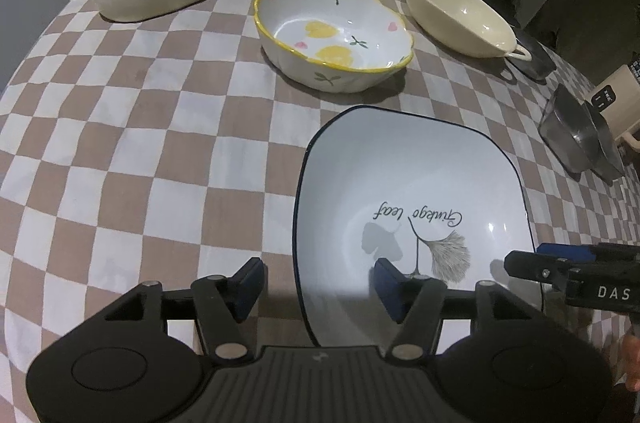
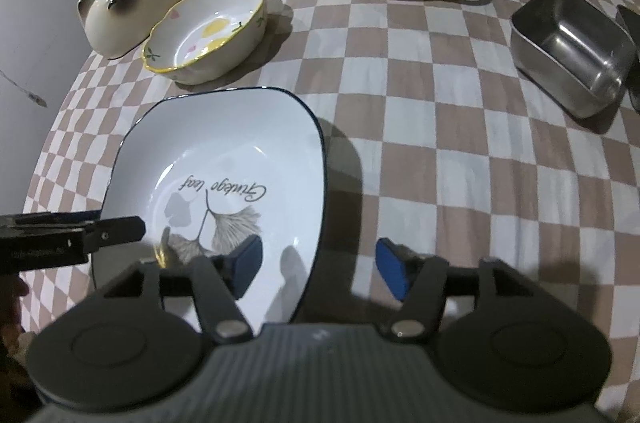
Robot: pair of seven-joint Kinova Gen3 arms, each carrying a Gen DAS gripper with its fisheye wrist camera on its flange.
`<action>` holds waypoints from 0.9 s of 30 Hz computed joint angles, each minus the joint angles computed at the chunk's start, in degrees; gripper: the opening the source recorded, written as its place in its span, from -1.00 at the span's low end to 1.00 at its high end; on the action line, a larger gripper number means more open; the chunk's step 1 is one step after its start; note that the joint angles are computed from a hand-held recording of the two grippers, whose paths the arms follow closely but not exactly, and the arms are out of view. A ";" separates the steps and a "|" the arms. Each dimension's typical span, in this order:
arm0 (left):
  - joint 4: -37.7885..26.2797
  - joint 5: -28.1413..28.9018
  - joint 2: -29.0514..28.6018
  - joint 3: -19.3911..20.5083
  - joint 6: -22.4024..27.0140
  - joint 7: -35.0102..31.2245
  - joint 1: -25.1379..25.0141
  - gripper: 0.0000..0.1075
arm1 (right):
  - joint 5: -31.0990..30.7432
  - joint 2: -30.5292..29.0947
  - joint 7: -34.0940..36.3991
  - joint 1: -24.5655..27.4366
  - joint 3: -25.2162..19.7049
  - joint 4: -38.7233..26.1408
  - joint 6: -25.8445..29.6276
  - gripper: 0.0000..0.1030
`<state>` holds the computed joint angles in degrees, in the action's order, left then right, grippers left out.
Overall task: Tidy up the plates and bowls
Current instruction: 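Carry the white plate with both tools and lower it onto the cloth, then open both tools to release the plate rim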
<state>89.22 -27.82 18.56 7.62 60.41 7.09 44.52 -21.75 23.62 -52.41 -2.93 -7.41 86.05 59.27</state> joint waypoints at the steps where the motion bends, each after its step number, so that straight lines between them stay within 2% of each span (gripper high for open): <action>1: -0.23 -0.12 0.06 0.00 0.51 0.20 0.22 0.17 | -0.07 -0.29 0.32 0.19 -0.02 0.30 -0.22 0.40; 4: -1.04 -0.67 0.36 0.05 1.93 0.60 0.88 0.30 | -0.70 -1.26 1.76 0.97 -0.13 1.34 -1.00 0.45; 6: -1.58 -1.07 0.57 0.09 2.76 0.74 1.30 0.42 | -1.44 -1.97 2.58 1.63 -0.03 2.08 -1.57 0.58; 10: -2.88 -1.47 1.21 0.24 4.33 0.55 1.98 0.52 | -2.59 -2.81 3.60 2.73 0.40 2.91 -2.04 0.82; 13: -4.47 -1.59 2.04 0.30 6.06 -0.25 2.55 0.73 | -3.65 -3.32 4.97 3.78 0.51 3.23 -1.71 0.97; 15: -5.63 -1.88 2.61 0.19 7.38 -0.61 3.19 0.84 | -4.77 -3.75 6.63 4.62 0.38 3.67 -1.71 0.99; 20: -7.25 -2.57 3.35 -0.22 8.72 -0.52 4.43 0.91 | -6.21 -5.56 9.28 5.58 0.97 5.39 -2.95 0.99; 27: -10.13 -5.26 4.63 -1.02 11.26 0.28 6.63 0.92 | -9.45 -7.55 13.18 7.69 1.75 6.93 -4.26 0.99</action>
